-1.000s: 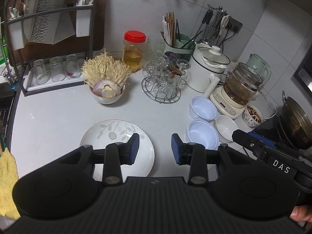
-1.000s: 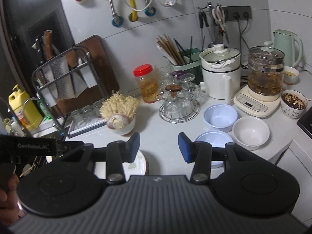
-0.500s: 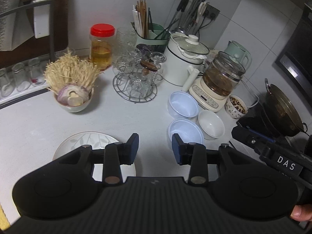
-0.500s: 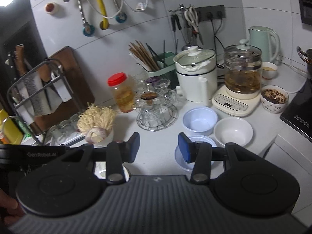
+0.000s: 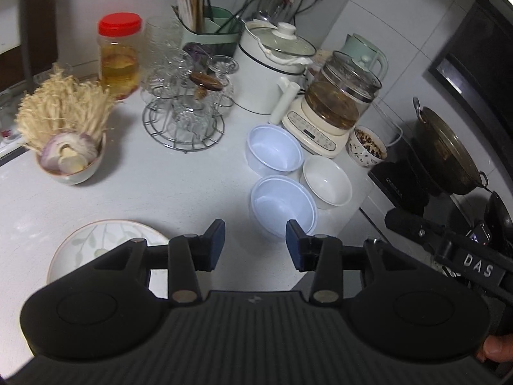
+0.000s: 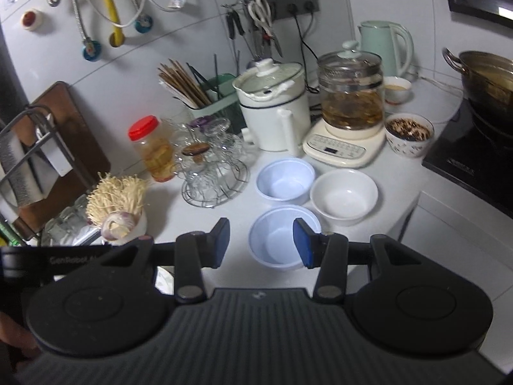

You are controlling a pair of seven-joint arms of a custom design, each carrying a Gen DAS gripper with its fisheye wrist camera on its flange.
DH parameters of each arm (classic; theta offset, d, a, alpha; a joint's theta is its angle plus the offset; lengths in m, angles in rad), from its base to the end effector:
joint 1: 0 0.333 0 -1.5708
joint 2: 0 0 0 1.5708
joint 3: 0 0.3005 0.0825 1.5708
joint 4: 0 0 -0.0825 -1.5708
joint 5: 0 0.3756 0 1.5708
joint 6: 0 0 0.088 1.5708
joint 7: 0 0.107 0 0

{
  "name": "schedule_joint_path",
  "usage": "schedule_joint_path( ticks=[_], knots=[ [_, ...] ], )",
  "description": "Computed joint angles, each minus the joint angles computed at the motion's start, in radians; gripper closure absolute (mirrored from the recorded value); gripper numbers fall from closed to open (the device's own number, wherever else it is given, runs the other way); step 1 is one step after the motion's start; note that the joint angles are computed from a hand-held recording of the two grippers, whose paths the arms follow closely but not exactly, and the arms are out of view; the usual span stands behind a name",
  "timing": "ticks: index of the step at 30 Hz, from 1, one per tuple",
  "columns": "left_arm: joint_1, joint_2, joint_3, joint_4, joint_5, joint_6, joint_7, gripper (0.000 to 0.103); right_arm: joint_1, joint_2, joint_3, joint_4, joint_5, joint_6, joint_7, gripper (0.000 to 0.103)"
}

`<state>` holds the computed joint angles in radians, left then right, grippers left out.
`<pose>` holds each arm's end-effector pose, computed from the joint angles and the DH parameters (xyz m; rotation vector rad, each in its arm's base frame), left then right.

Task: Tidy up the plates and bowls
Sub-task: 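Move the left tool over to the pale blue plastic bowl rim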

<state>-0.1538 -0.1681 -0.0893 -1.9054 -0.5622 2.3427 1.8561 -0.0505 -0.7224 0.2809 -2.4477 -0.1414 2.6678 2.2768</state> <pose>0.5300 -0.1436 0.6261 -1.7303 2.2513 -1.1399 0.3765 0.1224 0.6311 -1.3033 1.8770 -0.7233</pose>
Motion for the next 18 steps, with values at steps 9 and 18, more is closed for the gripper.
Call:
schedule_joint_path(
  ticks=[9,18],
  knots=[
    [0.006,0.151,-0.054,0.148,0.076,0.020,-0.078,0.041,0.008,0.076,-0.076,-0.008,0.030,0.080,-0.064,0.030],
    [-0.002,0.402,-0.120,0.422,0.276,-0.006,-0.317,0.037,0.046,0.277,-0.223,0.110,0.148,0.147,-0.298,0.031]
  ],
)
